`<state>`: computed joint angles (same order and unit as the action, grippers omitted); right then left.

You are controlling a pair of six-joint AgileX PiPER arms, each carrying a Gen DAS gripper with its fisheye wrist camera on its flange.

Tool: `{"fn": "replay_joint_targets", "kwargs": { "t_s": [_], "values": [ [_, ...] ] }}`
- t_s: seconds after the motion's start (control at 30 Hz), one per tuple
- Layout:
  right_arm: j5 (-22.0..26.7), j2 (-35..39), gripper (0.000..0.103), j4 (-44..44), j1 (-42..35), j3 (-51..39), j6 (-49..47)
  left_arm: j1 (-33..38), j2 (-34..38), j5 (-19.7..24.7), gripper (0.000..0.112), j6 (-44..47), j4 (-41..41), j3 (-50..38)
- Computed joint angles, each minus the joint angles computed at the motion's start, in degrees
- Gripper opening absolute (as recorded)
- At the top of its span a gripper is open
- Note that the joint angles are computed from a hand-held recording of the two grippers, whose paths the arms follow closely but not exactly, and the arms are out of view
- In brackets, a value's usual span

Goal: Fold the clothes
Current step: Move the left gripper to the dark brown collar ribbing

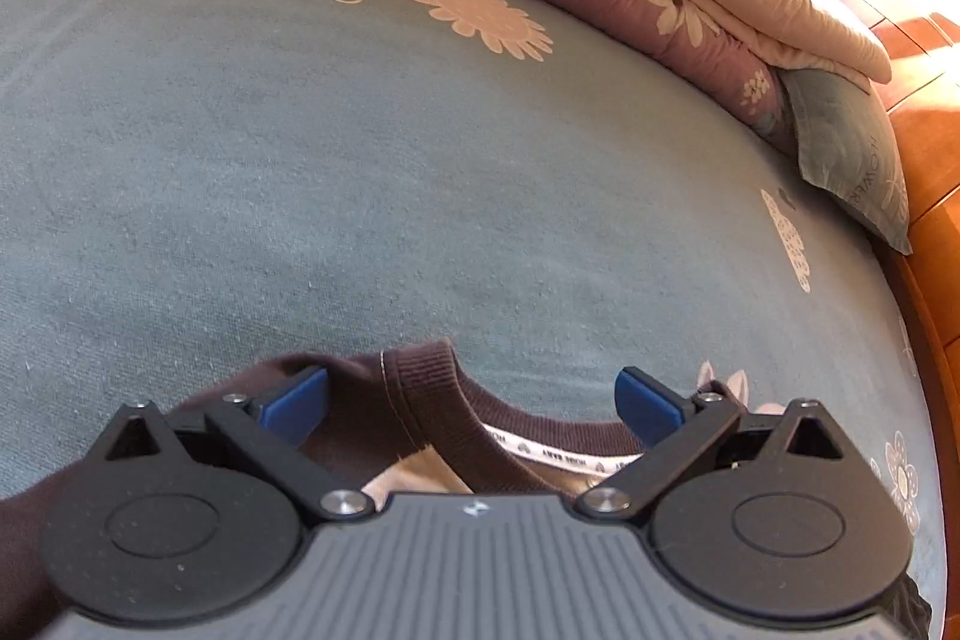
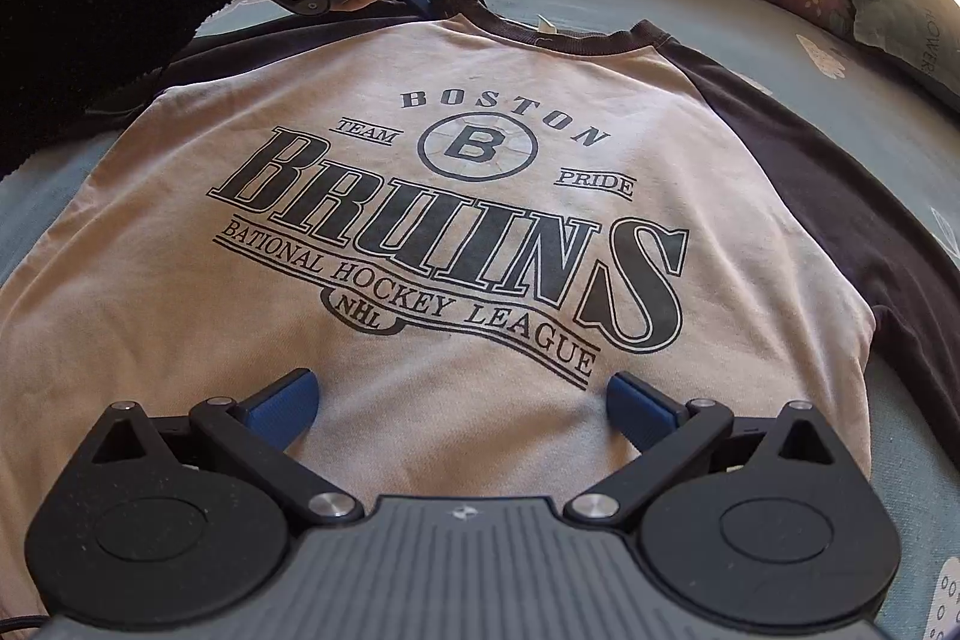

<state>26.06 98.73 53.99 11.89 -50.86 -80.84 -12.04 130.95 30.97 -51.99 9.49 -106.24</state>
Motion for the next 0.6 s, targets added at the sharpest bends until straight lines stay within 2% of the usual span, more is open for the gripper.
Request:
{"fn": "replay_joint_targets", "kwargs": {
  "t_s": [0.07,0.17,0.27,0.43,0.53,0.6],
  "values": [
    [0.4,0.1,0.103,-0.4,-0.1,-0.3,0.3,-0.2,0.3,2.7,0.100,-0.7,0.6,-2.1],
    [0.4,0.1,0.103,-0.7,-0.1,-0.3,0.5,-1.0,-2.6,2.4,0.099,0.7,-0.7,0.3],
    [0.1,0.0,0.103,-0.7,0.0,-0.1,0.5,-2.0,-5.3,2.1,0.100,6.6,-6.1,2.2],
    [-0.2,-0.3,0.103,-0.7,0.2,0.2,0.7,-3.8,-4.6,5.8,0.100,14.5,-12.6,0.4],
    [-0.4,-0.4,0.103,-0.4,0.2,0.5,0.3,-4.1,-1.0,8.2,0.100,12.5,-10.9,-3.1],
    [-0.4,-0.3,0.103,-0.5,0.2,0.4,0.5,-4.3,2.3,10.9,0.100,8.7,-6.1,-6.8]
  ]
}}
